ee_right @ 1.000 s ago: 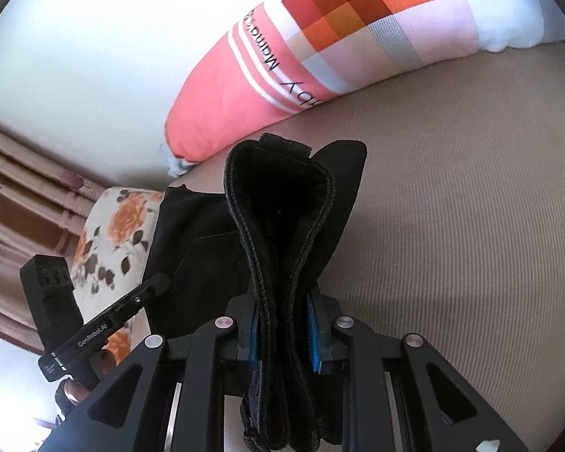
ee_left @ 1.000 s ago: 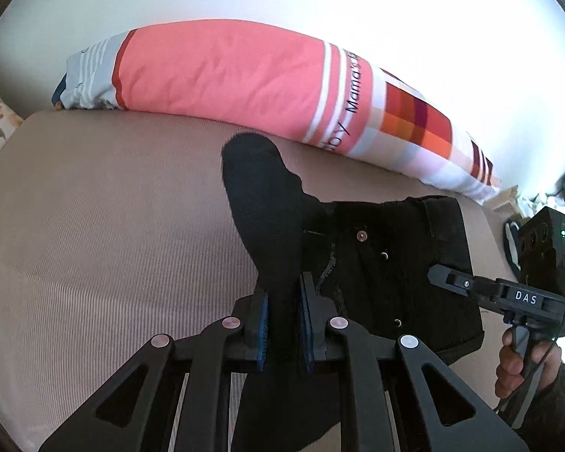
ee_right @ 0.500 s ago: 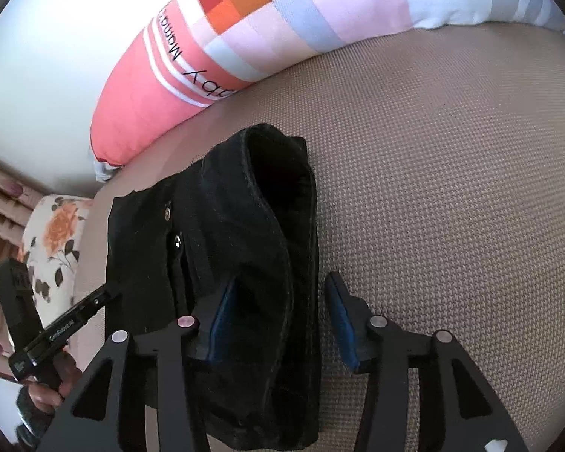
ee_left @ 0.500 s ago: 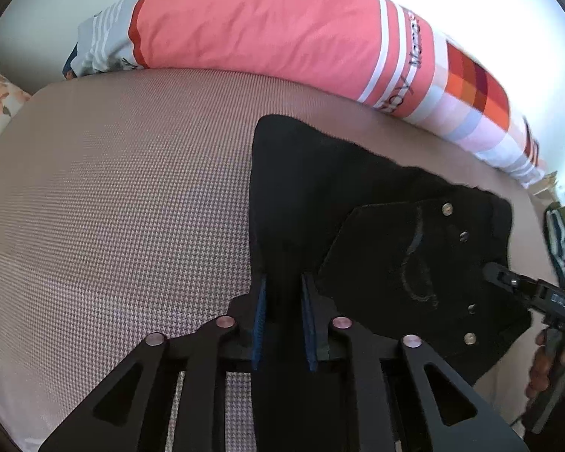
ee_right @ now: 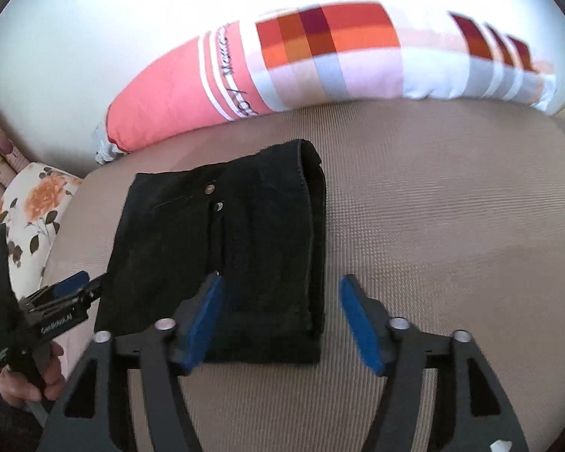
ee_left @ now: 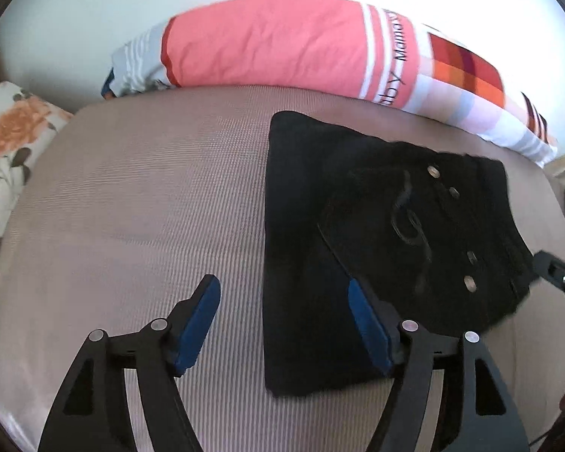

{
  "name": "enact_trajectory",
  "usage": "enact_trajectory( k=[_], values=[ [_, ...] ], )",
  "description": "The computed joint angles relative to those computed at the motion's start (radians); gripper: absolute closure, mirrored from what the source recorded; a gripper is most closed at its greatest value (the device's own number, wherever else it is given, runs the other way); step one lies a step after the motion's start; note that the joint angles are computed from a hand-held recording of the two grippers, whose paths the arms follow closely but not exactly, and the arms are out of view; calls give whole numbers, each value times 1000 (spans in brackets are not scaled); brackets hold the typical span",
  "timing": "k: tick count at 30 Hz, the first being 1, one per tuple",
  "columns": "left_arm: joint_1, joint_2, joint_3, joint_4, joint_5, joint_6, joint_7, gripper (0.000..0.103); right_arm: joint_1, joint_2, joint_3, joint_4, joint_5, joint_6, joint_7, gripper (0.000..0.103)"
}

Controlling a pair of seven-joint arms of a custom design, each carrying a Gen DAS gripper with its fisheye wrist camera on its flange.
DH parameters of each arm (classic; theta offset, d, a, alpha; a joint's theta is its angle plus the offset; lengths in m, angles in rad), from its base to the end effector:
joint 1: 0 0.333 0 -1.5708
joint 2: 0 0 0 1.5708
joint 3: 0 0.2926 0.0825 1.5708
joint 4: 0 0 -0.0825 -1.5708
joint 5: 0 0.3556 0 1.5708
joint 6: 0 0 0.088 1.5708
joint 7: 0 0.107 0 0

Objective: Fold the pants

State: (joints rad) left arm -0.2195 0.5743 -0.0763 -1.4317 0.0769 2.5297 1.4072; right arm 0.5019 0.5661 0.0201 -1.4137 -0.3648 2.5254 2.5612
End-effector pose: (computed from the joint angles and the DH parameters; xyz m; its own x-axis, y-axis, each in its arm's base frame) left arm 0.6872 -0.1978 0.4110 -0.1732 -0.9834 0.0536 -0.8576 0.1238 -0.4991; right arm 0.6206 0.3574 0.4237 -0.1641 -0.9613 -0.2215 -0.8109 0.2593 -0.5246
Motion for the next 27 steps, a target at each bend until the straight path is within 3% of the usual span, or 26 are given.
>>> enact_trajectory(
  k=[2, 7, 12, 22, 27],
  values=[
    [-3, -72, 3, -104, 10, 41, -8, 27, 34, -29, -17, -27, -42, -16, 35, 32],
    [-16, -240, 16, -329, 57, 136, -76, 18, 103, -82, -28, -89, -152, -43, 145, 13],
    [-31, -384, 31, -509, 200, 218, -212, 13, 160, -116, -26, -116, -287, -117, 245, 11],
    [37, -516, -30, -647, 377, 255, -383, 12, 194, -125, 14, -102, -363, -182, 277, 8],
    [67, -543, -57, -679, 399, 264, -389, 12, 203, -138, 21, -118, -391, -182, 297, 7]
  ],
)
